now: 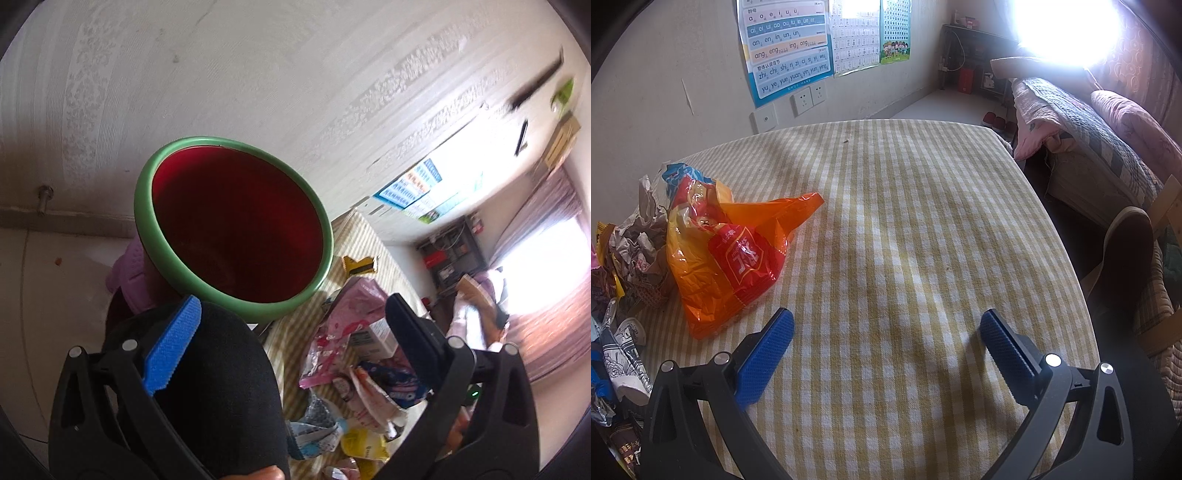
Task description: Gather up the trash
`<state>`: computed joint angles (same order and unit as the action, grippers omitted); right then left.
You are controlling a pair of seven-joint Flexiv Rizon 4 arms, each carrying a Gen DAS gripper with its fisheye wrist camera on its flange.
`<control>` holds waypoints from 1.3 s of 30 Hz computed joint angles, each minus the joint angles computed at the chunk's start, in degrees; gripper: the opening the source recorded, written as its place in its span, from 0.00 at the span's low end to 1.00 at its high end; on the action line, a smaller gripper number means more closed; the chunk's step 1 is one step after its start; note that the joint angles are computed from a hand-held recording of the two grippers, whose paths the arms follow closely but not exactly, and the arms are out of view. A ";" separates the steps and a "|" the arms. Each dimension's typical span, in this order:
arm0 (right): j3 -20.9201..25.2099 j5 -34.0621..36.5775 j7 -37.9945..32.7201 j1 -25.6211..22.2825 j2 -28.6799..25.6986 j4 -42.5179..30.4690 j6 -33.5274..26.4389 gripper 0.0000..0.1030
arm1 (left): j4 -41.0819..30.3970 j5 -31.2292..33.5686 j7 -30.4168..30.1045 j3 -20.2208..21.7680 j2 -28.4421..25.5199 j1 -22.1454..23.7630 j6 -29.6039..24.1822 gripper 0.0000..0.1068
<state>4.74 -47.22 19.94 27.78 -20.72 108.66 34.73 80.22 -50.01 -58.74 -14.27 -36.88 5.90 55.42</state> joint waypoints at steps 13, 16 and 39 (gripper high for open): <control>0.08 0.03 0.03 0.03 0.09 0.09 -0.14 0.95 | 1.92 12.80 7.56 -0.64 2.45 -6.54 12.17 0.92; 0.04 -0.01 0.15 -0.05 0.06 0.11 -0.05 0.95 | 3.89 13.17 8.83 -1.40 4.01 -7.40 12.28 0.91; 3.44 -15.72 12.01 7.61 6.15 -7.53 -12.78 0.93 | 5.03 15.95 15.55 -2.90 7.53 -10.85 15.37 0.91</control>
